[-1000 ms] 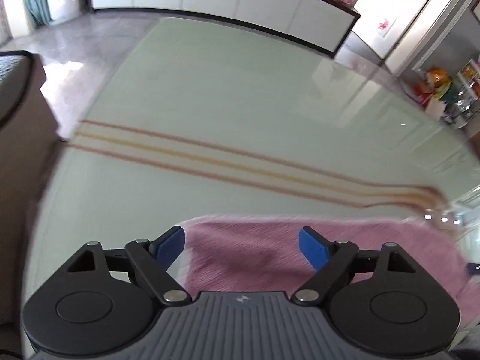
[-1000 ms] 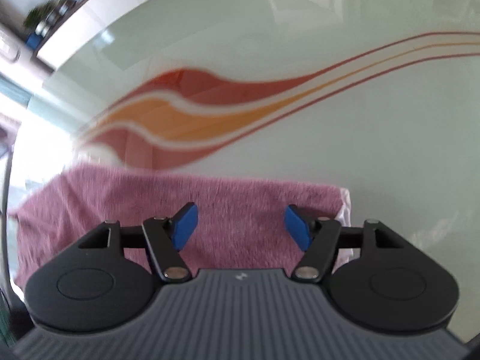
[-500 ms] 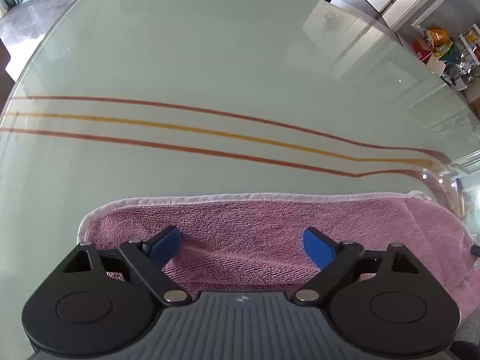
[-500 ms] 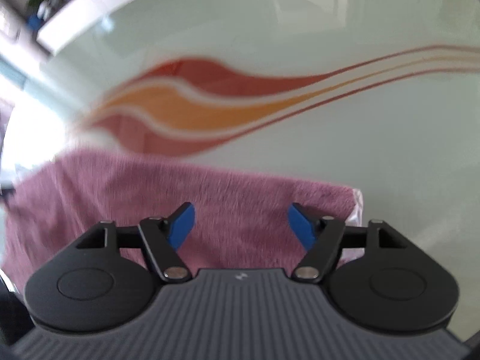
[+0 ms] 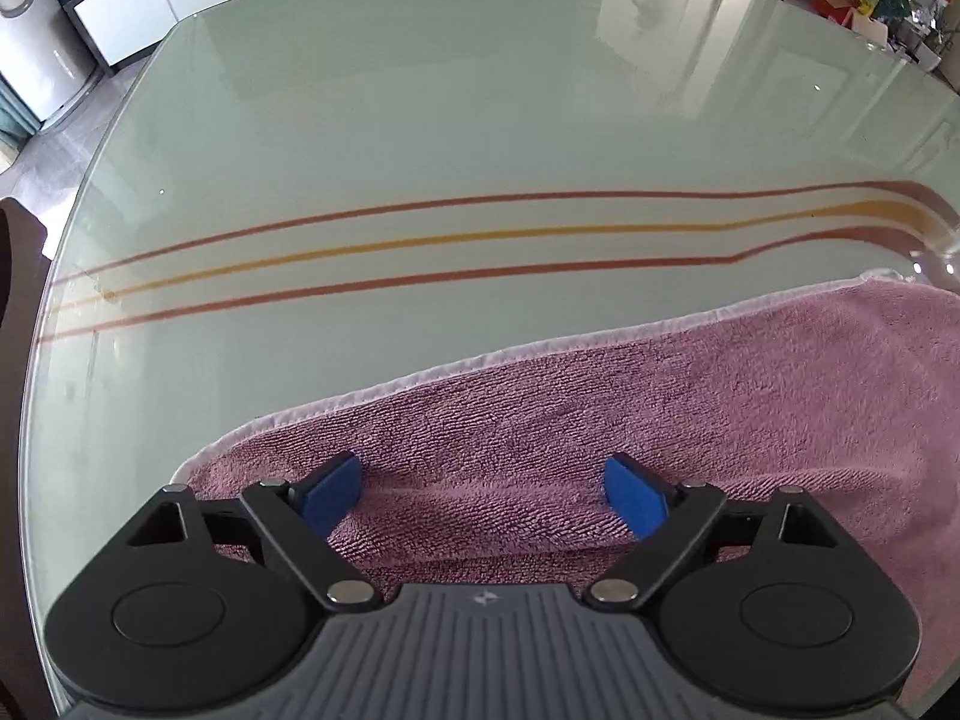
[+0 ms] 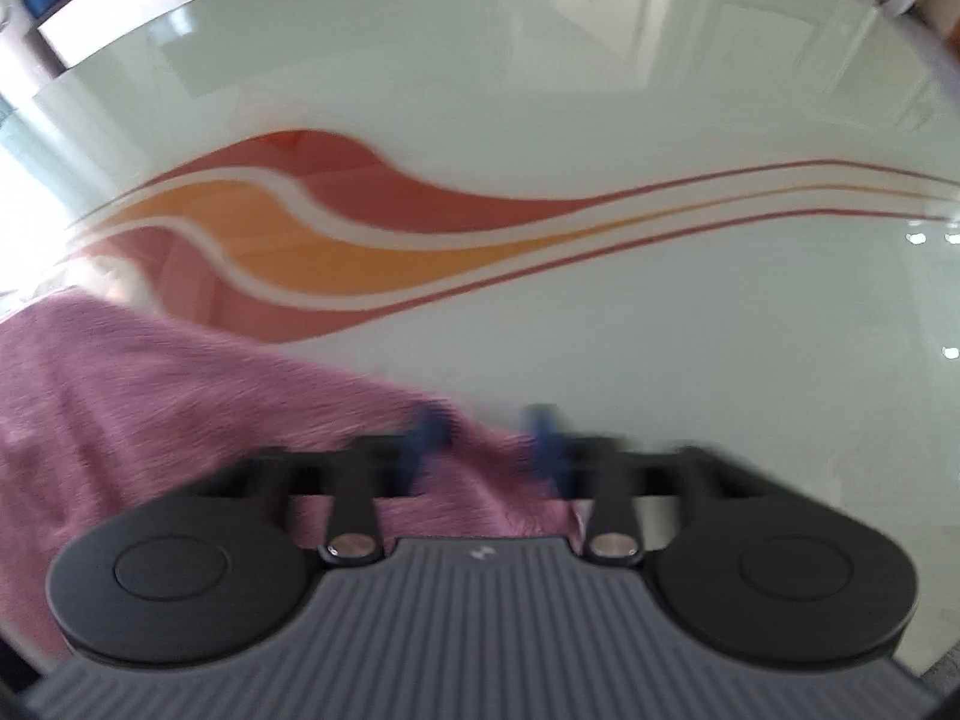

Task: Fold towel
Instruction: 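Grasp the towel's piped edge with the right gripper and fold it over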

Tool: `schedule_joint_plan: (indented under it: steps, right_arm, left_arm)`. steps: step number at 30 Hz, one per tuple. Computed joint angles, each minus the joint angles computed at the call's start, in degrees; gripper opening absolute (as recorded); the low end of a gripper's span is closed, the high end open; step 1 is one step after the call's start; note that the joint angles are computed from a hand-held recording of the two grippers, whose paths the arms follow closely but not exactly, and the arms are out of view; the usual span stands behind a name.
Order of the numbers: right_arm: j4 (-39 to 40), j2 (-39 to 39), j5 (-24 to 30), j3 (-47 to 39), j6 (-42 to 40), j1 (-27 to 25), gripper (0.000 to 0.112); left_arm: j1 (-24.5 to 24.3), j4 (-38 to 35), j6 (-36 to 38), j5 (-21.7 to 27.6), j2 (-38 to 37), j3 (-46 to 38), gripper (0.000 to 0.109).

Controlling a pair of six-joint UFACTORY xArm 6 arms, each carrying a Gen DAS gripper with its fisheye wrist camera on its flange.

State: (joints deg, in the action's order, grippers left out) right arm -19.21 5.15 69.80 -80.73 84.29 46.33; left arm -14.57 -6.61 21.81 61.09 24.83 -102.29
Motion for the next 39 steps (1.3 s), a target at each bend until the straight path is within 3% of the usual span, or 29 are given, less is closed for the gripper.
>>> schedule_joint_plan:
  steps: [2,5,9,12,14,16,18,19,21,26,27,30,34,36,39]
  right_arm:
    - [-0.1,0.92,0.91,-1.53,-1.64,0.19,0.011]
    - [-5.82,-2.78,-2.68,1.74,2.67,0.59,0.011]
    - [-19.7,-6.78,-1.53,1.08,6.12,4.95,0.011]
    - [-24.3,-8.74,-9.39,3.1,-0.76,10.35,0.012]
    - [-19.35,-8.2,-13.42,3.74,-9.05,12.82,0.012]
    - [-10.51,-5.88,-12.24,2.99,-19.51,15.8,0.013]
    - [-3.72,-4.9,-9.91,2.78,-23.52,16.81,0.015]
    - [-2.69,-5.46,-9.96,3.88,-23.09,17.02,0.016]
    - [-4.95,-8.1,-12.84,7.56,-17.41,16.43,0.03]
    - [-14.54,-11.71,-17.21,10.99,-6.29,15.26,0.041]
    - [-16.75,-12.37,-15.54,10.87,-4.66,15.64,0.045]
    - [-18.84,-13.88,-9.95,10.49,-2.53,17.24,0.044]
    - [-8.63,-13.99,-18.18,14.44,-10.89,16.54,0.038]
    - [-3.93,-12.62,-17.3,14.52,-16.32,16.26,0.028]
    - [-1.08,-10.0,-15.32,13.39,-16.75,16.1,0.023]
  left_arm:
    - [-0.36,0.08,-0.32,-0.89,-0.34,0.84,0.089]
    - [-0.75,-0.08,-0.39,-1.94,-0.8,1.94,0.09]
    - [-1.32,-0.03,-0.78,-2.47,-0.72,2.35,0.09]
    - [-2.45,0.32,-2.37,-3.9,-4.17,6.45,0.09]
    - [-2.06,-0.19,-1.48,-4.31,-4.68,7.08,0.091]
    - [-1.71,-0.53,-0.82,-4.04,-4.85,6.89,0.092]
    - [-2.01,-0.48,-1.05,-4.0,-4.85,6.84,0.094]
    - [-1.43,-0.66,-0.41,-3.64,-5.45,7.1,0.095]
    - [-0.18,-1.06,0.96,-2.86,-6.65,7.56,0.095]
    - [-0.04,-1.38,1.26,-3.39,-7.28,8.6,0.095]
    - [0.01,-1.48,1.37,-3.7,-7.22,8.73,0.095]
    - [0.33,-1.86,1.94,-4.76,-7.21,9.53,0.096]
    - [1.68,-2.56,3.65,-4.74,-7.51,10.03,0.098]
    - [2.22,-2.84,4.39,-4.98,-7.24,9.96,0.099]
    - [2.83,-3.13,5.18,-4.77,-5.26,7.76,0.099]
